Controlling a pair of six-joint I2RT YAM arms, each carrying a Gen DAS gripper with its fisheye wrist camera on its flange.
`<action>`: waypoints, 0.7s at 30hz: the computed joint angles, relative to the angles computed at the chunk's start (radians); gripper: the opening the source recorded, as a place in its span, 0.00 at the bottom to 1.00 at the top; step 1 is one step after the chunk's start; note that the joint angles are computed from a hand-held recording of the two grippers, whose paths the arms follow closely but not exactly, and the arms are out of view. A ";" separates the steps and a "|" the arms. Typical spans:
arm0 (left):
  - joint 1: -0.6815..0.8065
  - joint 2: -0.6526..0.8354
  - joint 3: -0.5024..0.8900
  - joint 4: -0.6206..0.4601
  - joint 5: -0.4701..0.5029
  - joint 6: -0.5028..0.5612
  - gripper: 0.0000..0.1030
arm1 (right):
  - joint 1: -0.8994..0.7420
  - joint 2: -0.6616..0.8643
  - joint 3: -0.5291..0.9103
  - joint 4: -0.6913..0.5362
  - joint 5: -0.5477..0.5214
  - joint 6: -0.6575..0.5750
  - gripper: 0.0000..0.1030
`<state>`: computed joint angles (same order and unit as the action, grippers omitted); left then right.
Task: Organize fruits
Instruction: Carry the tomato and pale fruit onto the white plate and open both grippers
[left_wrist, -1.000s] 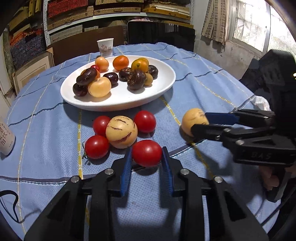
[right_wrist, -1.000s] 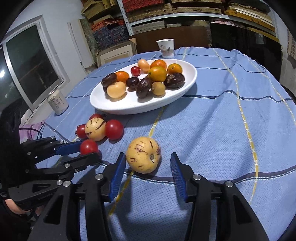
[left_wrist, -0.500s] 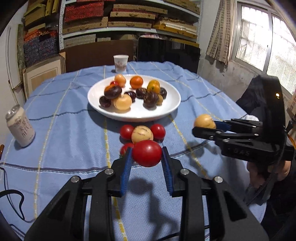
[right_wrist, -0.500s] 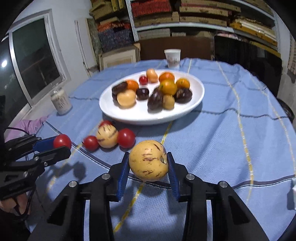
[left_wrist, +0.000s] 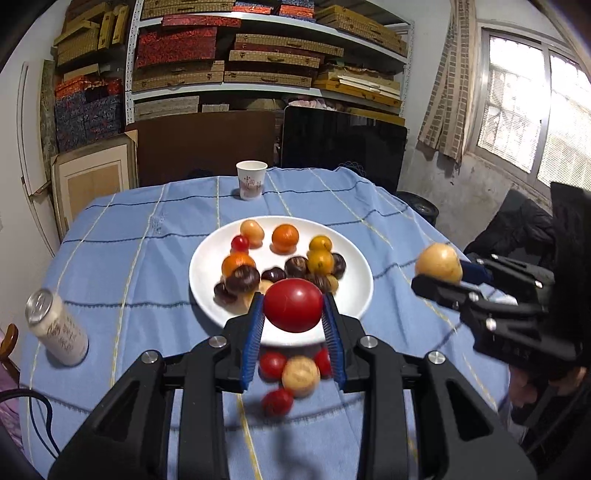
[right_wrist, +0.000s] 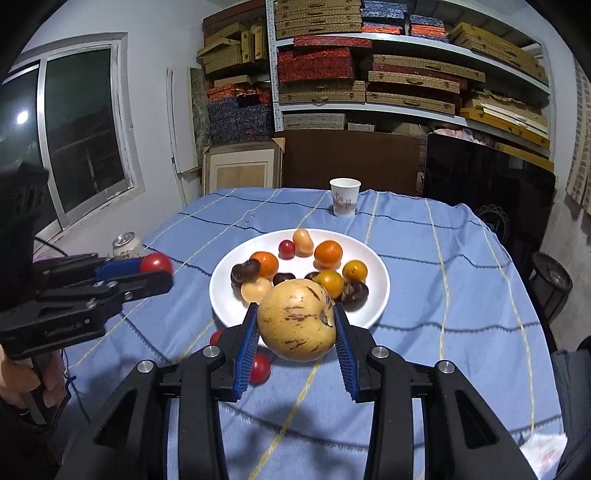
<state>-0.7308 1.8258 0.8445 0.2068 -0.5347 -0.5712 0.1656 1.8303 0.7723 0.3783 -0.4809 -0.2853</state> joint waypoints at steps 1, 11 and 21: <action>0.030 0.021 0.040 -0.016 0.012 0.017 0.30 | 0.012 0.020 0.035 -0.017 0.012 0.005 0.38; 0.253 0.380 0.528 -0.194 0.200 0.088 0.30 | 0.105 0.340 0.378 -0.143 0.101 0.030 0.38; 0.299 0.399 0.480 -0.138 0.207 0.050 0.66 | 0.076 0.357 0.346 -0.089 0.066 0.019 0.45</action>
